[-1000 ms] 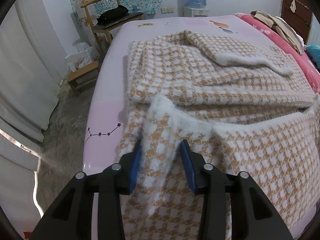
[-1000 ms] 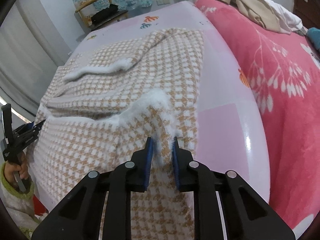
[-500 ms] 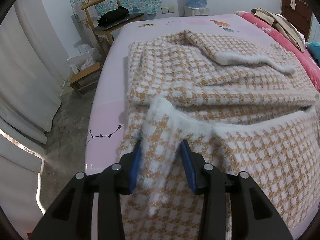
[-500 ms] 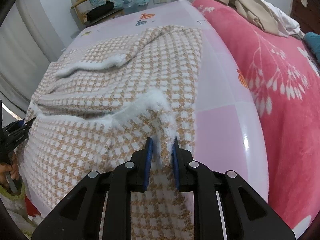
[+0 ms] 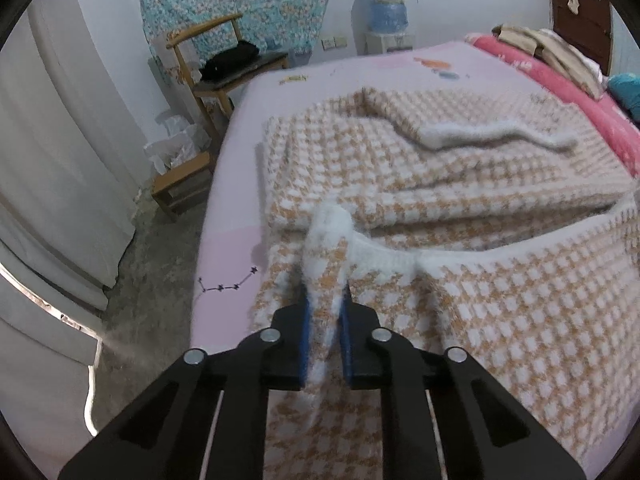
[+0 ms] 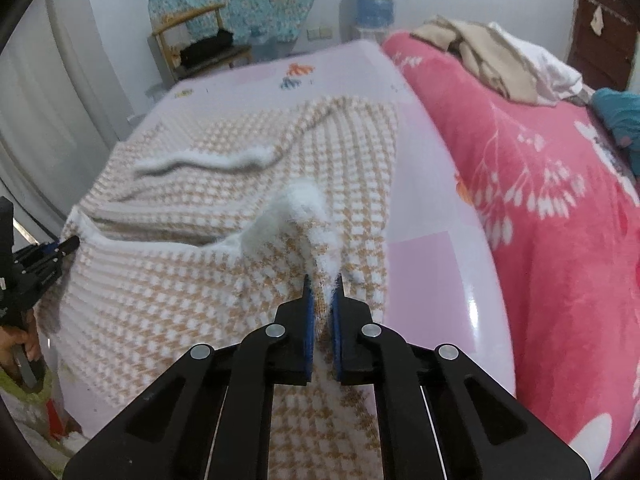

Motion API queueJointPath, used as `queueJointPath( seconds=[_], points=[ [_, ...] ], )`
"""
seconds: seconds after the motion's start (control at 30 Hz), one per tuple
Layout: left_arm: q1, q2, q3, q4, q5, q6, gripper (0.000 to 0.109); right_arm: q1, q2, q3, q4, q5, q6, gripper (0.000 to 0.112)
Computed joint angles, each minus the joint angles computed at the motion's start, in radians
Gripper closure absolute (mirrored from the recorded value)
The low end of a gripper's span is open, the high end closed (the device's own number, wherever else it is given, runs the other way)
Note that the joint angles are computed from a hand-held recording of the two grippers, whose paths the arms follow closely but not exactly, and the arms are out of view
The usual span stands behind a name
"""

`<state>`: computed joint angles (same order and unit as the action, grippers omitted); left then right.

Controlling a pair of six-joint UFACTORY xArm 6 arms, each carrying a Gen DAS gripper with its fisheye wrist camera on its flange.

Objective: Fold large clothes
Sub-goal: 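Lift the trim edge with both grippers and fold it over the coat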

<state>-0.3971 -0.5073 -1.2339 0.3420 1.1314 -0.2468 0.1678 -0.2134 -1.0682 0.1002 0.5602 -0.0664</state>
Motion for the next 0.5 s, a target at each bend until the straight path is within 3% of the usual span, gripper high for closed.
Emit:
queueJointPath(
  seconds=[0.27, 0.5],
  points=[
    [0.023, -0.136, -0.009, -0.028, -0.078, 0.002, 0.099, 0.014, -0.186, 0.099, -0.005, -0.102, 0.021, 0.107],
    [0.080, 0.016, -0.223, -0.095, -0.184, 0.068, 0.099, 0.007, -0.070, -0.070, 0.075, -0.189, -0.091, 0.107]
  ],
)
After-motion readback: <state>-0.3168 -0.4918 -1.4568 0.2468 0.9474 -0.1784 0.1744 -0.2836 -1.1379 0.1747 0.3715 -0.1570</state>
